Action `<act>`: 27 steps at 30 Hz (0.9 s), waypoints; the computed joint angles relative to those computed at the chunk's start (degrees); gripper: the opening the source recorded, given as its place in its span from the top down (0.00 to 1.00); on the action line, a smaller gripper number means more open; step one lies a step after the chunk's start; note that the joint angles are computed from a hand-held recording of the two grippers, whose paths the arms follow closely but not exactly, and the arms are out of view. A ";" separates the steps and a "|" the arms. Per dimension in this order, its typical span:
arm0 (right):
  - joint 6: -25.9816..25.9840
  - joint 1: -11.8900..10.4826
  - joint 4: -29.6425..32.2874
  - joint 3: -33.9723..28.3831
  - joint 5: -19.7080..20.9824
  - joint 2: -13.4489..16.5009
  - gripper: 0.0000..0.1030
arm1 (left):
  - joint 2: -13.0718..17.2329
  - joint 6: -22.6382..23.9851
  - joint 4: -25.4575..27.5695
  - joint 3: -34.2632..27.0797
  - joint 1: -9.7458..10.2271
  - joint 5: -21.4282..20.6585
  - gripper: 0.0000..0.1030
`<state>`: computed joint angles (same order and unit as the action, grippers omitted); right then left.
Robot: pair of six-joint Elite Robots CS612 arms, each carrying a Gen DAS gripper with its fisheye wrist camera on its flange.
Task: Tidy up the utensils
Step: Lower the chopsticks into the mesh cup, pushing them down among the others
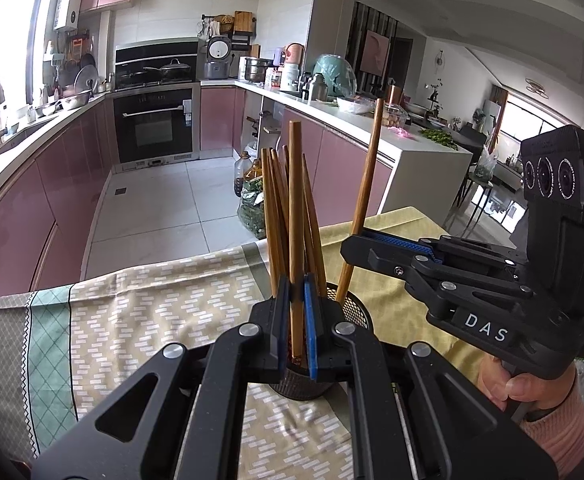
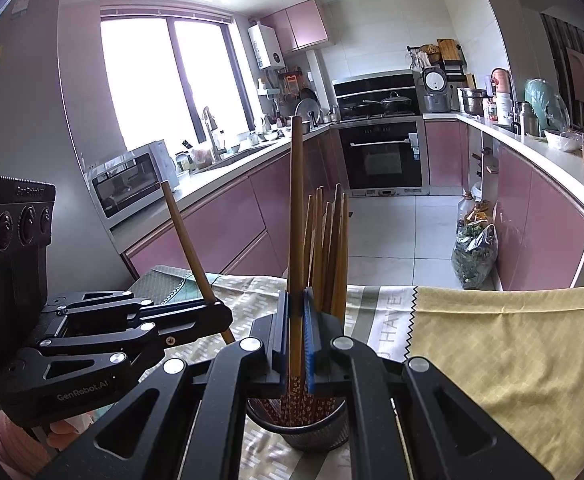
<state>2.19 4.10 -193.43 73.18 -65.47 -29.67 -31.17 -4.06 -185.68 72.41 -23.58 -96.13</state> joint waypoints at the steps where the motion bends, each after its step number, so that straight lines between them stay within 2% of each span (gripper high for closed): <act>1: -0.02 0.01 0.17 -0.09 0.00 0.02 0.94 | 0.06 0.05 0.06 -0.06 -0.02 0.06 0.93; 12: -0.63 0.20 2.47 -1.46 -0.24 0.80 0.95 | 0.62 0.70 0.65 -0.80 -0.19 0.82 0.93; 20: -1.18 0.27 4.10 -2.24 -0.25 1.20 0.94 | 2.41 0.35 5.84 -4.70 0.42 -0.78 0.92; 27: -0.78 0.19 5.12 -2.92 -0.15 1.71 0.94 | 3.49 0.54 7.23 -6.61 0.54 -0.98 0.92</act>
